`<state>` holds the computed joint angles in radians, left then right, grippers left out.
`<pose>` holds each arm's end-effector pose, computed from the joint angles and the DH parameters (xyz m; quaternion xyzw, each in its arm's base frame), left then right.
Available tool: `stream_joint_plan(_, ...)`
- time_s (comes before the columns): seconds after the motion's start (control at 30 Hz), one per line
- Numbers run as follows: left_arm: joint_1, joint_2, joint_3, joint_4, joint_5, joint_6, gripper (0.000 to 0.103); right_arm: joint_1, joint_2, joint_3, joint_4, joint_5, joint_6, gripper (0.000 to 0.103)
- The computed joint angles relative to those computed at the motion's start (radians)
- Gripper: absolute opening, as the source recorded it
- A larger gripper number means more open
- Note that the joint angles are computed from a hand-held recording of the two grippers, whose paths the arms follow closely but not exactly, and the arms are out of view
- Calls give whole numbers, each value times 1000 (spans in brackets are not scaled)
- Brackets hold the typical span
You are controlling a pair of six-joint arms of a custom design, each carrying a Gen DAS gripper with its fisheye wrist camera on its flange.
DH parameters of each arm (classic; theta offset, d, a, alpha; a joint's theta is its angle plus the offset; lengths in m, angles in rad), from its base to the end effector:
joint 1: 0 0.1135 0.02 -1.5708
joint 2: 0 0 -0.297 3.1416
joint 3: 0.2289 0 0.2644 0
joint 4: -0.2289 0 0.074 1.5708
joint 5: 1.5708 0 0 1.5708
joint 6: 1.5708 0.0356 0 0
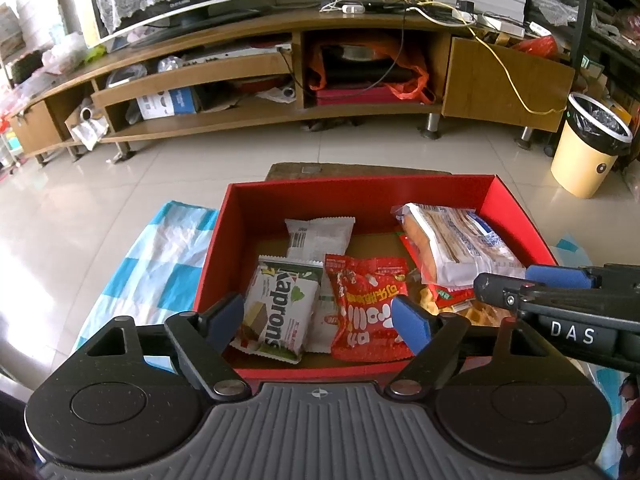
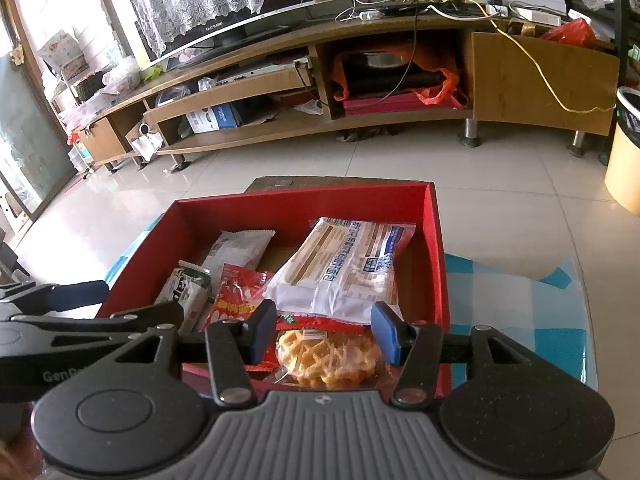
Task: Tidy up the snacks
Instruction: 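Lower both snacks into the red box and open both grippers, then withdraw both grippers from the box back over the remaining snacks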
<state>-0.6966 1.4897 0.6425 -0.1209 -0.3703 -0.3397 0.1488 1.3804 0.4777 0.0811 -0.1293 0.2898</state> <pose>0.2170 -0.1647 0.1680 0.1128 0.9334 0.0082 0.3405 0.2415 0.0408 0.1601 0.0418 0.9281 0.1381 0.3433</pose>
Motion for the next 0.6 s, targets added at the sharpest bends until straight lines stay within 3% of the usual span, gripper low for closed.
stream_joint_plan(0.6,16,-140,-94,-105,-18,-60,87,61,-79,-38,-52,0,-5,52)
